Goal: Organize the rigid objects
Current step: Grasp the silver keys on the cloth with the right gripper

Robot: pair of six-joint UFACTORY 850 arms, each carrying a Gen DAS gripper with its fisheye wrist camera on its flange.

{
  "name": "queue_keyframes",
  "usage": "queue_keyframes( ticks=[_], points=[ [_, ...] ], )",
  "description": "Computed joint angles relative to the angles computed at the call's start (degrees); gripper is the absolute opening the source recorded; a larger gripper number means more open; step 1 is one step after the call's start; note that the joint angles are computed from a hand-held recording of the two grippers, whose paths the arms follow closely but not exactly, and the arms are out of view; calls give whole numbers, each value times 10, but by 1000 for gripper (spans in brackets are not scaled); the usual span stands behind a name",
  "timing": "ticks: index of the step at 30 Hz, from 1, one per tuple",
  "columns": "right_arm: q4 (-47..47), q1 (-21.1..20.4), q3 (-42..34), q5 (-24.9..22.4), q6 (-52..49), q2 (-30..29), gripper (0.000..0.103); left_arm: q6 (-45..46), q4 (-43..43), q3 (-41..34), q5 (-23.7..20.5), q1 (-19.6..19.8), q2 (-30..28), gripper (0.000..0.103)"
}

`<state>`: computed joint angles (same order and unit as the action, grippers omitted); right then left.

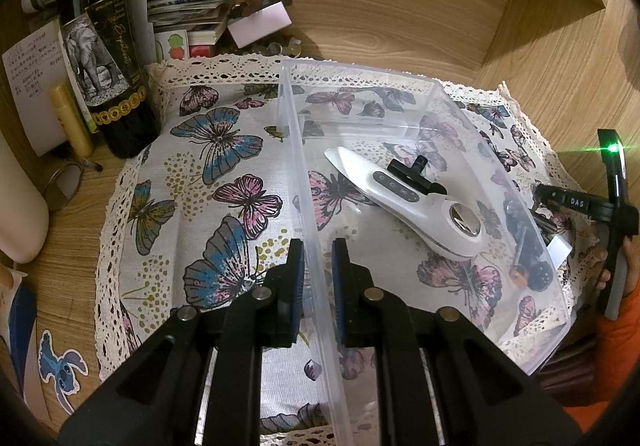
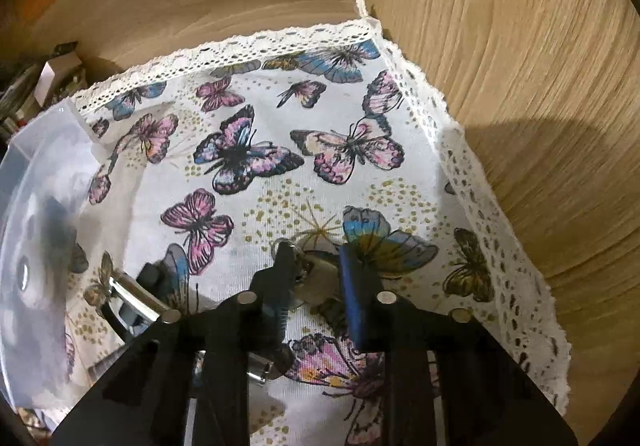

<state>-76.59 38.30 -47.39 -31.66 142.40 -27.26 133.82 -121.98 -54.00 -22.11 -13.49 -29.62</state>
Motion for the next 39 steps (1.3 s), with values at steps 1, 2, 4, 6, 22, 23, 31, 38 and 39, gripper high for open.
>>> queue_keyframes(
  ticks=[1,2,4,6,22,23,31,38,39],
  points=[
    [8,-1,-3,-1,-11,-1,8,-1,0,0,0,0,0,12],
    [5,0,-2,-3,-8,1,8,-2,0,0,1,-1,0,12],
    [2,4,2,-8,2,6,8,-2,2,0,1,-1,0,12],
    [-8,7,7,-10,15,13,8,-2,2,0,1,-1,0,12],
    [-103,7,50,68,176,32,60,-3,2,-1,2,-1,0,12],
    [-92,6,44,66,160,28,60,-4,4,-1,1,-1,-1,12],
    [-108,-25,-3,74,124,-8,63,-6,0,0,1,-3,0,12],
    [-1,-13,-72,17,-54,-59,51,-10,2,0,2,-3,1,12],
    [-4,-11,-70,18,-53,-57,48,-10,3,1,1,-3,1,12]
  ],
)
